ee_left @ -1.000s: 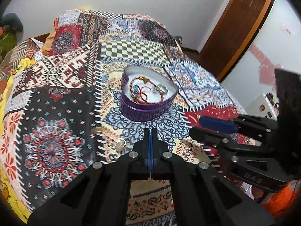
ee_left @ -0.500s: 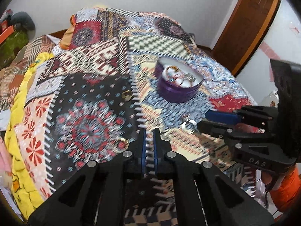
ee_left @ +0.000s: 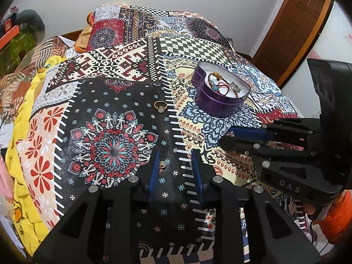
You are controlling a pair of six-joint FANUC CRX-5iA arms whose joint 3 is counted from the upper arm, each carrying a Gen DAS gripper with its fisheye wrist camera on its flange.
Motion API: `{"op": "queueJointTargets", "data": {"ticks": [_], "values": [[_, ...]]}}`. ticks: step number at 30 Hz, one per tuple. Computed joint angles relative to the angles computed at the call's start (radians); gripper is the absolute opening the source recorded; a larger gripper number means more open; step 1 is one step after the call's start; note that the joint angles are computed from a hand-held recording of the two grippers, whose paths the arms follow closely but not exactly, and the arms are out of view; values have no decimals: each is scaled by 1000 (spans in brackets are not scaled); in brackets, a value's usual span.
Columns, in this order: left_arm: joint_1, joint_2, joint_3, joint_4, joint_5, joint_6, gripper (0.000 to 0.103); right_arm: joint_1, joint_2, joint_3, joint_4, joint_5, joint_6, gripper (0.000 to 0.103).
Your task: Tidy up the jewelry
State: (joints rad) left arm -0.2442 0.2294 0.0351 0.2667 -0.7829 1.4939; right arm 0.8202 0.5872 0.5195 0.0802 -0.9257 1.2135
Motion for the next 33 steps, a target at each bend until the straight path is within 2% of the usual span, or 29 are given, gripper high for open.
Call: {"op": "queueJointTargets", "data": {"ticks": [6, 15, 19, 23, 28, 31, 33], "values": [[-7, 12, -9, 57, 0, -56, 28, -5, -52, -86, 31, 79, -63, 12], [-50, 64, 84, -56, 12, 2, 28, -29, -120, -187, 76, 154, -162, 12], [-52, 96, 109, -37, -7, -10, 28, -35, -132, -206, 78, 164, -176, 12], [-51, 97, 95, -26, 12, -5, 28, -36, -141, -223, 83, 174, -183, 12], [-46, 103, 93, -7, 19, -1, 22, -37, -152, -240, 88, 184, -194, 13], [-51, 100, 96, -30, 21, 8, 10, -37, -157, -248, 94, 191, -202, 13], [-51, 93, 91, -32, 23, 17, 10, -36, -159, -249, 98, 193, -203, 13]]}}
